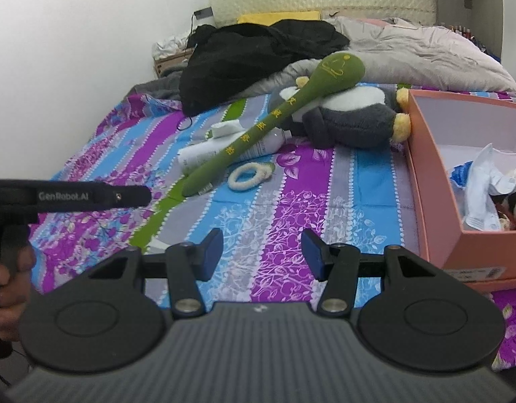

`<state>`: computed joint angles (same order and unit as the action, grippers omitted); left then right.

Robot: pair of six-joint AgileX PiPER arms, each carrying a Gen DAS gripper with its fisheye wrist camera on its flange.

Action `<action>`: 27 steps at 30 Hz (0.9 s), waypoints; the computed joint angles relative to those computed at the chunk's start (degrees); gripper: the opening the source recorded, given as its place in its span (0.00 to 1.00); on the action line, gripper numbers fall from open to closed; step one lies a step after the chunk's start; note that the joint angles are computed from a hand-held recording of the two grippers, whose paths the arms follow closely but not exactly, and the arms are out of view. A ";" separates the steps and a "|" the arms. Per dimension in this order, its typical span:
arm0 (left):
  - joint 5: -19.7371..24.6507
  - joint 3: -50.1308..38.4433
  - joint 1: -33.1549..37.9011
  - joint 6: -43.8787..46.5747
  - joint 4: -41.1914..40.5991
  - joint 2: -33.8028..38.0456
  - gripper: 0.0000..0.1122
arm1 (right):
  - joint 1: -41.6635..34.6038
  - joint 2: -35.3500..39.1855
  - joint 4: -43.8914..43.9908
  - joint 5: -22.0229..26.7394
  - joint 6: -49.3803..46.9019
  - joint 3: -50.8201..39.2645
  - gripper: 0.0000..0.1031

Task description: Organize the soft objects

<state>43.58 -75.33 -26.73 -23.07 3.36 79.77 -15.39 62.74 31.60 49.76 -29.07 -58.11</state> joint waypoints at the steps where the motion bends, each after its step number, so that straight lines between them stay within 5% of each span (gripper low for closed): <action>1: -0.78 -0.16 0.91 0.64 -0.76 1.16 0.44 | 0.56 1.10 -0.17 -0.98 -0.15 0.14 0.53; 13: -7.75 -10.09 7.72 5.30 -4.96 18.95 0.44 | 7.11 18.72 -0.59 -10.14 -1.47 -5.97 0.53; 27: -6.23 -36.55 13.27 9.05 -8.06 41.54 0.44 | 11.61 42.21 0.68 -12.82 -1.34 -25.32 0.52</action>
